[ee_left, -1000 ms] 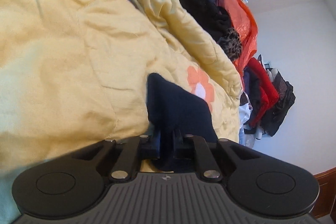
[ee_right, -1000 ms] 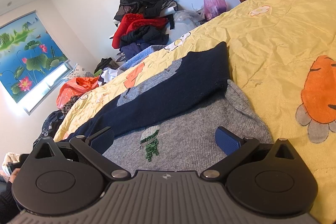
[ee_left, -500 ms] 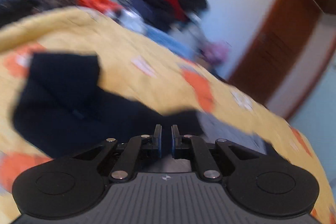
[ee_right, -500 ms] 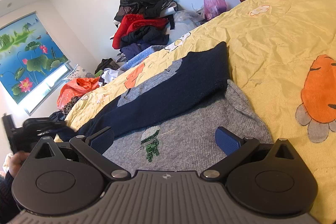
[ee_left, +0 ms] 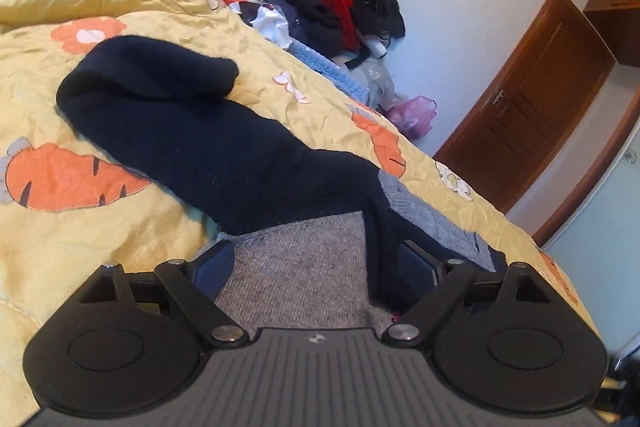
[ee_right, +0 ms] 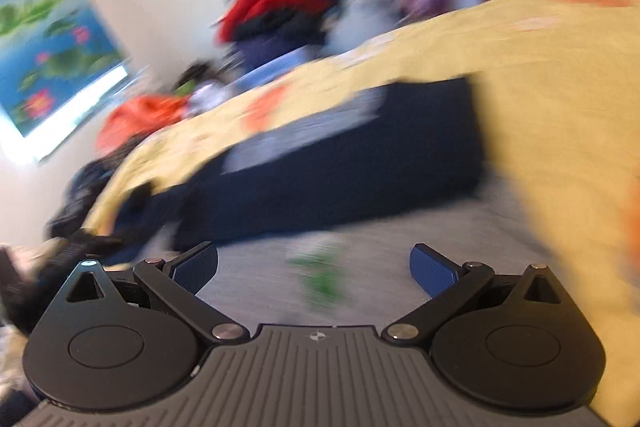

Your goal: Fold small clothes

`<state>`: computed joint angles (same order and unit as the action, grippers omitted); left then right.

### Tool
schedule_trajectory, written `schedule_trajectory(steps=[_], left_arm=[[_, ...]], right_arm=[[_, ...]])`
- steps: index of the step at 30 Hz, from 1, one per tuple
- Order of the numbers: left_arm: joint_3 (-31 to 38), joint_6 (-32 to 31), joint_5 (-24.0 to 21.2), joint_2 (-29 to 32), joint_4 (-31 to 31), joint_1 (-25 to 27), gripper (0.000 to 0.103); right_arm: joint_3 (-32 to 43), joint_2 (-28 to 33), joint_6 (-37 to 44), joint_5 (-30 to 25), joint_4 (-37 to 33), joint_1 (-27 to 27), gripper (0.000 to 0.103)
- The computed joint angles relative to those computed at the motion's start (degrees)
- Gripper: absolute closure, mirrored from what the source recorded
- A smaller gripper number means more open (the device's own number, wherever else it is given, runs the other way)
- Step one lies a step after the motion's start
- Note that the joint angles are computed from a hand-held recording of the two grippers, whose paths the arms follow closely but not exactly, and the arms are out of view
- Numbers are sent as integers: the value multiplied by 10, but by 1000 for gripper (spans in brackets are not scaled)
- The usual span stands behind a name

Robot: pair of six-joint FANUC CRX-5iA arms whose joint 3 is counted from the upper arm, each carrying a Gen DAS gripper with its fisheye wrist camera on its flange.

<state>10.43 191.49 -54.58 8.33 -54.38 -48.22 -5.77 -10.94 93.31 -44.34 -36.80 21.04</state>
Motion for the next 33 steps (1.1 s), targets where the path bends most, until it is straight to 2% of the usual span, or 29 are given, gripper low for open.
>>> schedule_trajectory(steps=[3, 6, 8, 11, 13, 15, 20, 22, 24, 25, 26, 27, 29, 33], left_arm=[[-20, 42, 19, -12, -18, -1, 13], [-53, 110, 51, -36, -48, -5, 13], [-76, 187, 56, -50, -93, -18, 13], [-82, 277, 8, -51, -144, -43, 13], [-87, 302, 3, -53, -154, -46, 13], [-85, 297, 0, -52, -151, -46, 13], [-78, 293, -16, -48, -148, -49, 13], [-78, 296, -21, -47, -151, -52, 13], [-80, 302, -23, -48, -155, -54, 13], [-79, 300, -24, -47, -154, -54, 13], [-79, 298, -24, -47, -153, -54, 13], [-79, 297, -25, -47, -152, -54, 12], [-83, 302, -17, -49, -161, -55, 8], [-80, 302, -24, -48, -160, -55, 8]], right_arm=[[157, 118, 44, -122, -136, -25, 1], [337, 257, -22, -224, -211, -18, 1], [457, 347, -87, -276, -222, 5, 1], [637, 474, -205, -356, -199, 46, 4], [731, 539, -251, -399, -175, 72, 7], [795, 583, -272, -422, -147, 94, 12], [823, 613, -284, -407, -126, 126, 15], [806, 606, -276, -381, -118, 132, 24], [843, 627, -279, -393, -100, 139, 64], [850, 631, -275, -397, -89, 142, 70], [834, 621, -256, -388, -82, 145, 82], [794, 598, -221, -366, -87, 142, 88], [717, 547, -172, -311, -90, 141, 88], [708, 515, -124, -299, -87, 121, 88]])
